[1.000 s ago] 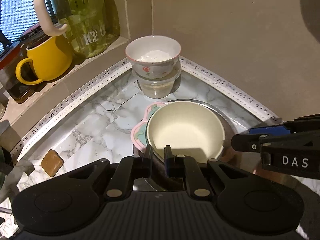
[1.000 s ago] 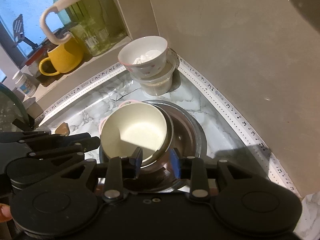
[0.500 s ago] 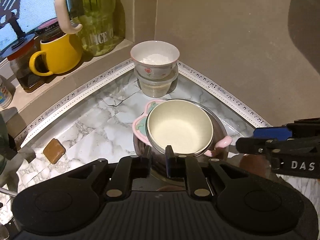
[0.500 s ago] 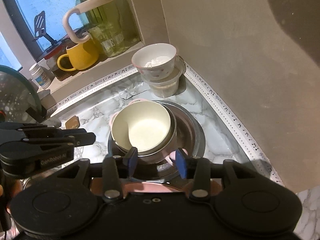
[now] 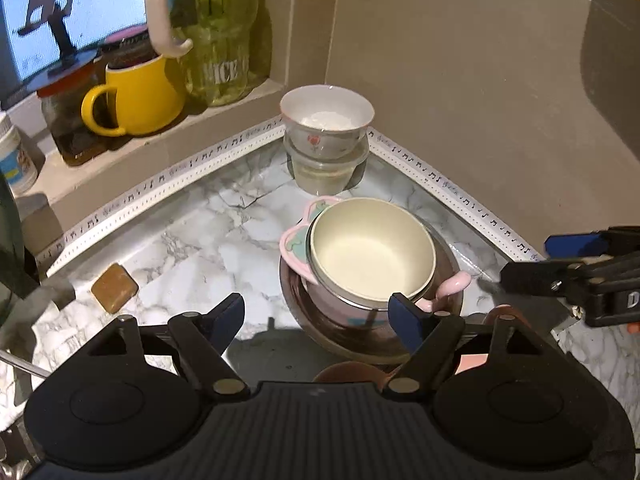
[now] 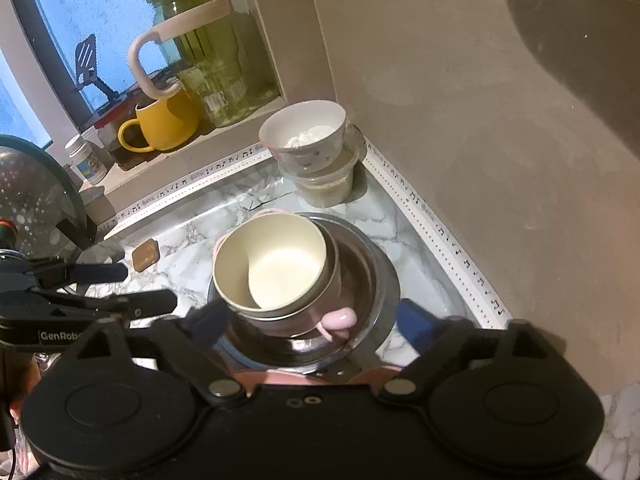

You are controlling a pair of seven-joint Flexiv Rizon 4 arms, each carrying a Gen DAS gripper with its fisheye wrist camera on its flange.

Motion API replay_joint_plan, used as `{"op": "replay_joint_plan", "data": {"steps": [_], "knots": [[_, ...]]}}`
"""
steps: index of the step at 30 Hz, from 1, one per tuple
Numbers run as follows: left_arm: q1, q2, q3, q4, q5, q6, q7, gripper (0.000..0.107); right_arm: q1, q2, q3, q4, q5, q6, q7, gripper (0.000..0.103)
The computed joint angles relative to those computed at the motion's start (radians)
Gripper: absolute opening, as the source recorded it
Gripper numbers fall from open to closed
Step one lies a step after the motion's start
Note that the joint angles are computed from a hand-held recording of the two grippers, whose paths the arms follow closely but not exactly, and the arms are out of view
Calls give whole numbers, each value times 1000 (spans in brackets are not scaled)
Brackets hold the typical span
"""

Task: Organize plates and bowls
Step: 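Lift the steel bowl holding the pot and cream bowl with both grippers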

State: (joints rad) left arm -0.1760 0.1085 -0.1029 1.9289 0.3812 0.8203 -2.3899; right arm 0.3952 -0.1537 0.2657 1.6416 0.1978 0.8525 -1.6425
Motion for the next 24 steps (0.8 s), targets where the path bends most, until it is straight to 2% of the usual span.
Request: {"op": "replay_joint_plan", "data": {"steps": [2,12,15,19,24], "knots": [[3,1,4,11,-1,11,-16,79,1,-12,-3,-6,-4,6,-1,100],[21,-29,22,55,-26,50,-66,79,-9,-105,-20,-65,-32,-34,92,99],[24,-45,33,68,-30,74,-78,79,-20,-134,-20,-94,-24,-64,121,95],[28,-64,45,85,-32,119,-97,79,-34,-164,-12,-126,0,-102,127,81],[28,-83,54,85,-25,129,-105,79,-32,-189,-12,-141,-6,-118,146,75]]}}
